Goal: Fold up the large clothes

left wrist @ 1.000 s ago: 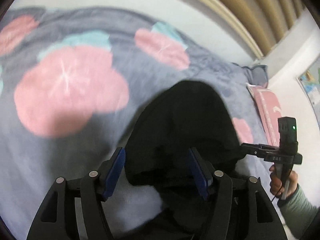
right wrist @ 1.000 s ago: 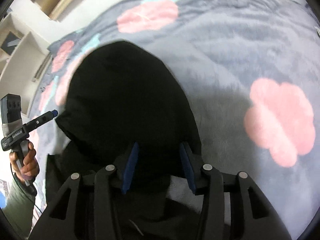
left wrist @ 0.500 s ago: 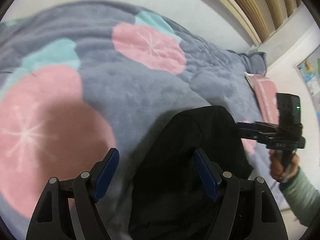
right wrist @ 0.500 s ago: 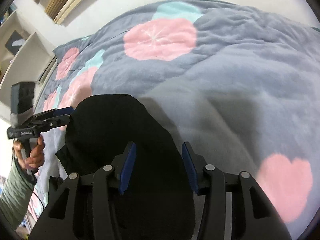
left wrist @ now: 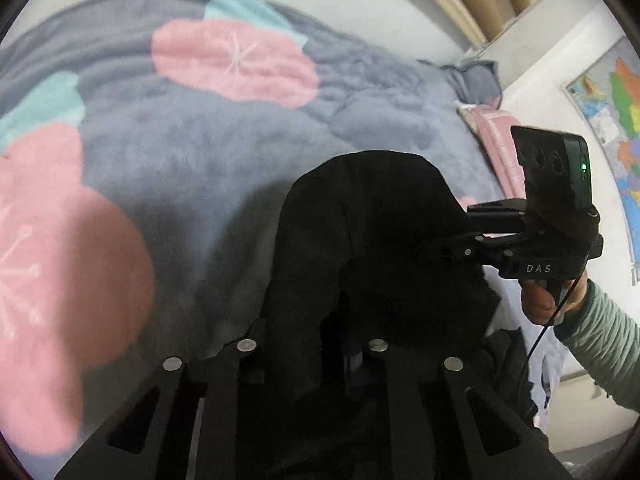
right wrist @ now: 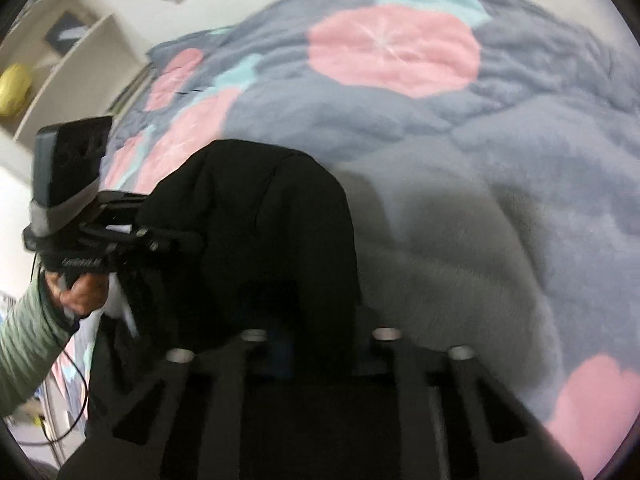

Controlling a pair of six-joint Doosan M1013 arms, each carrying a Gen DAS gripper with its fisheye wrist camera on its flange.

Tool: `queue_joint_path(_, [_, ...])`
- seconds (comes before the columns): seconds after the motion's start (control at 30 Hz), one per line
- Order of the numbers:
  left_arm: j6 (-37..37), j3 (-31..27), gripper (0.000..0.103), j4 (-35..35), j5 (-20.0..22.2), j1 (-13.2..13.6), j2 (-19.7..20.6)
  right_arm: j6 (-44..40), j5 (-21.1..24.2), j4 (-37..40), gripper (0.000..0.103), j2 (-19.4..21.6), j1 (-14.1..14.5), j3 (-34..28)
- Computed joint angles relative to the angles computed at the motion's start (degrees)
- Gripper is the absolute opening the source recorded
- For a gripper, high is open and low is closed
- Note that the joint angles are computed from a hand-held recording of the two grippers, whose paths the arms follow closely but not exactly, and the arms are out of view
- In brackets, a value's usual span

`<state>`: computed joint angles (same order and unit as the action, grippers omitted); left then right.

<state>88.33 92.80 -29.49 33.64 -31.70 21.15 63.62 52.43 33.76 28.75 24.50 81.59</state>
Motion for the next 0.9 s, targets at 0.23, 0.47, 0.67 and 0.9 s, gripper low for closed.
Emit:
queue_joint_path(0.23, [-10.41, 5.00, 0.017, 13.05, -4.54, -5.24, -8.22, -1.90, -6.53, -3.49, 0.016, -9.55, 2.78, 7.91])
queue_joint_path(0.47, [-19.78, 9.66, 0.017, 22.30, -4.46, -11.96, -15.76, 1.11, -11.90, -8.86, 0.015, -19.95, 6.44, 16.89])
queue_joint_path(0.67, [-27.00, 13.49, 0.017, 27.03, -3.77, -19.12, -20.73, 6.89, -13.60, -11.94, 0.015, -28.90, 10.28, 25.09])
queue_joint_path(0.9, [-31.93, 19.40, 0.019, 23.80, -3.55, -25.90, -22.16, 16.61, -12.95, -18.71, 0.015, -34.37, 16.74, 33.76])
